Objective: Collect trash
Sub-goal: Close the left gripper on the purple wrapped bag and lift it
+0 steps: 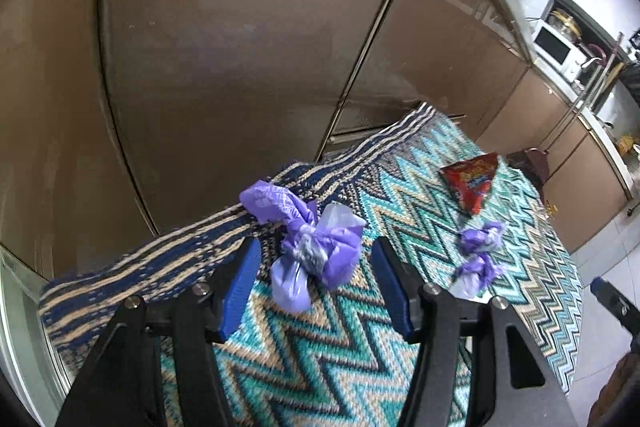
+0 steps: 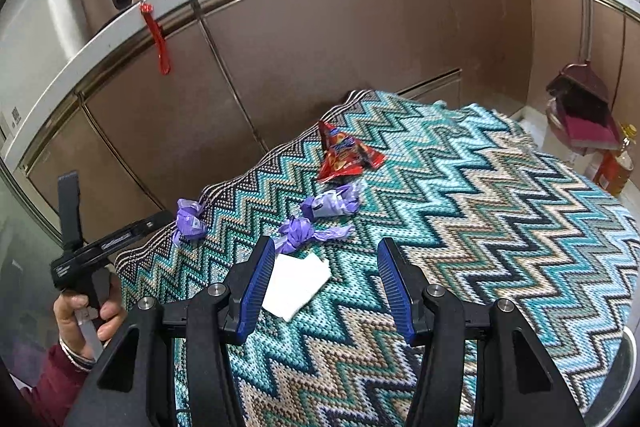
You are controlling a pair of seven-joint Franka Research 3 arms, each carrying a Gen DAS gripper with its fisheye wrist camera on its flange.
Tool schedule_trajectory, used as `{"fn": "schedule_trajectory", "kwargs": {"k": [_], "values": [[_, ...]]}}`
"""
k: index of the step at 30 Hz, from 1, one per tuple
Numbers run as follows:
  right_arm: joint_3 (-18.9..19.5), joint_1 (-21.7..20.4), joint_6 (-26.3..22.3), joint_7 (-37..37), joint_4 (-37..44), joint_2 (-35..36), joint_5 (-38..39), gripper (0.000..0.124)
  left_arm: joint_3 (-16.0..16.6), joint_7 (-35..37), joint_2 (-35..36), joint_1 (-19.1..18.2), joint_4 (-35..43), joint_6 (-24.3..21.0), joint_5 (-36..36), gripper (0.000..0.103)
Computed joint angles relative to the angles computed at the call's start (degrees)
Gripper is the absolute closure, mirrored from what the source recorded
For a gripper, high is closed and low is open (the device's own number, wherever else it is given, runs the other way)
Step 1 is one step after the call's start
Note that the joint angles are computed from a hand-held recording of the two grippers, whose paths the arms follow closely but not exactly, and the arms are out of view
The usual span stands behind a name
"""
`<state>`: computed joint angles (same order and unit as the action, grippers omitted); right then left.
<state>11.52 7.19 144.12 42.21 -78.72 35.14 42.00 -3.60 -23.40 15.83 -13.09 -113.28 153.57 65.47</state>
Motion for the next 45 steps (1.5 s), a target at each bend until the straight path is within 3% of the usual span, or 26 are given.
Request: {"fn": "schedule_trajectory", "kwargs": {"k": [3,8,10,22,45], "values": [[-0.31,0.95,-1.05,1.18,2.12,1.71,-1.49,0.071,0.03,2.76,3.1,0.47,2.83,-0.72,-3.77,0.047],[-0.48,2.12,-2.82,2.79,5.15,4.47,-3.94,0.071,1.44,2.73,5.19,-0.68,4.93,-0.39,-3.68,0.049],[-0.52,2.44,-3.44,3.49,6.31,5.62,-4.8,0.071,1.65,3.58,5.84,-0.71,5.26,0.05,-4.35,0.058],[-0.14,2.63,-5.03,5.61,9.94,9.24,-6.88,0.071,3.7,-1.82,6.01,-2.29,4.86,2.51,1.83,0.07],[0.13,4.49,-7.1,5.24,18.92,15.13,-10.39,0.069,1.32,-9.96,3.19,-1.32,3.38,3.64,14.65,0.072]]}}
